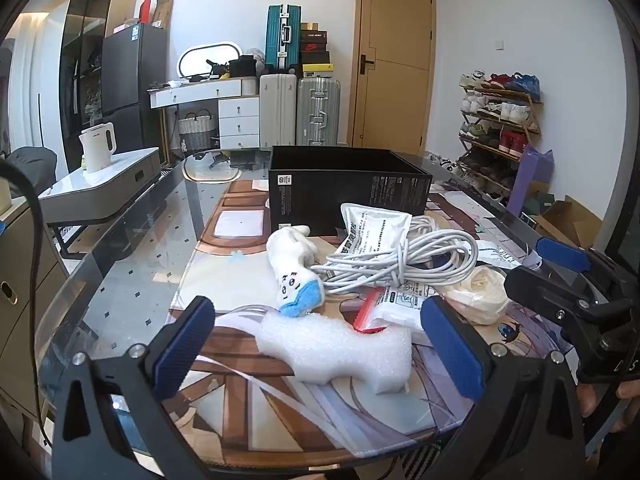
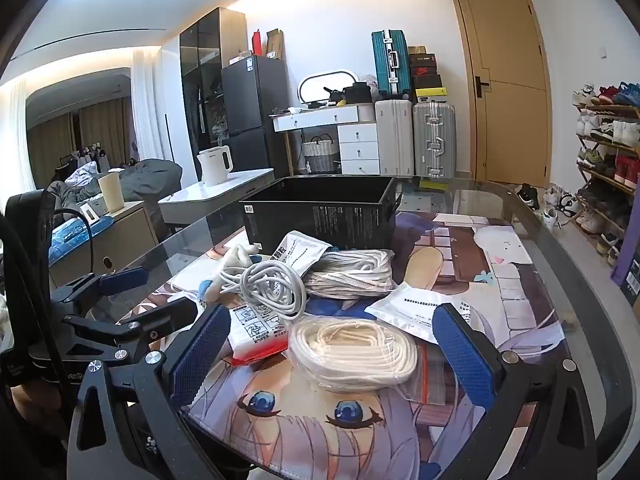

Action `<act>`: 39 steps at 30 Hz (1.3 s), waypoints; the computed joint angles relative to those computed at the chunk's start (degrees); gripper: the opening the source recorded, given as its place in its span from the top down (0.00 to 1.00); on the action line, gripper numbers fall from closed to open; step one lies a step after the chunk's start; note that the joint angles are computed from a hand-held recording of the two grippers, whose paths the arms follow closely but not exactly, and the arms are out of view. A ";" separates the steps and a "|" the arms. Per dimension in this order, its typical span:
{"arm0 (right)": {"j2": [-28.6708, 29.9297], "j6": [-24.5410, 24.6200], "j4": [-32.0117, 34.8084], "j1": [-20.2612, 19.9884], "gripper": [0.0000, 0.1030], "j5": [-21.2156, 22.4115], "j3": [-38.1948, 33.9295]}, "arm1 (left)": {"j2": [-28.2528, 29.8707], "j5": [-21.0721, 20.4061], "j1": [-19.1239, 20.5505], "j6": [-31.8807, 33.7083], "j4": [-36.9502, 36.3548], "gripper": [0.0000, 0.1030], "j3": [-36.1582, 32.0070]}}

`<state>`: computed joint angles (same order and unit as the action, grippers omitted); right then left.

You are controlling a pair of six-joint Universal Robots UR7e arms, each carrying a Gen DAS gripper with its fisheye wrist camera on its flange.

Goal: Organize soft objects

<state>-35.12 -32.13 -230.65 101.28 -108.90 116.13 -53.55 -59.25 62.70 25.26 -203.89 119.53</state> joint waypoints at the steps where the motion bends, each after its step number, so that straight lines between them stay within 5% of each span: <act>1: -0.01 -0.04 -0.03 -0.01 0.00 -0.01 0.00 | 0.18 -0.24 0.06 0.17 -0.78 0.00 0.03; 39: -0.01 -0.79 1.07 0.05 0.00 -1.83 -0.42 | 0.59 -0.55 0.70 -0.01 -1.46 0.00 -0.42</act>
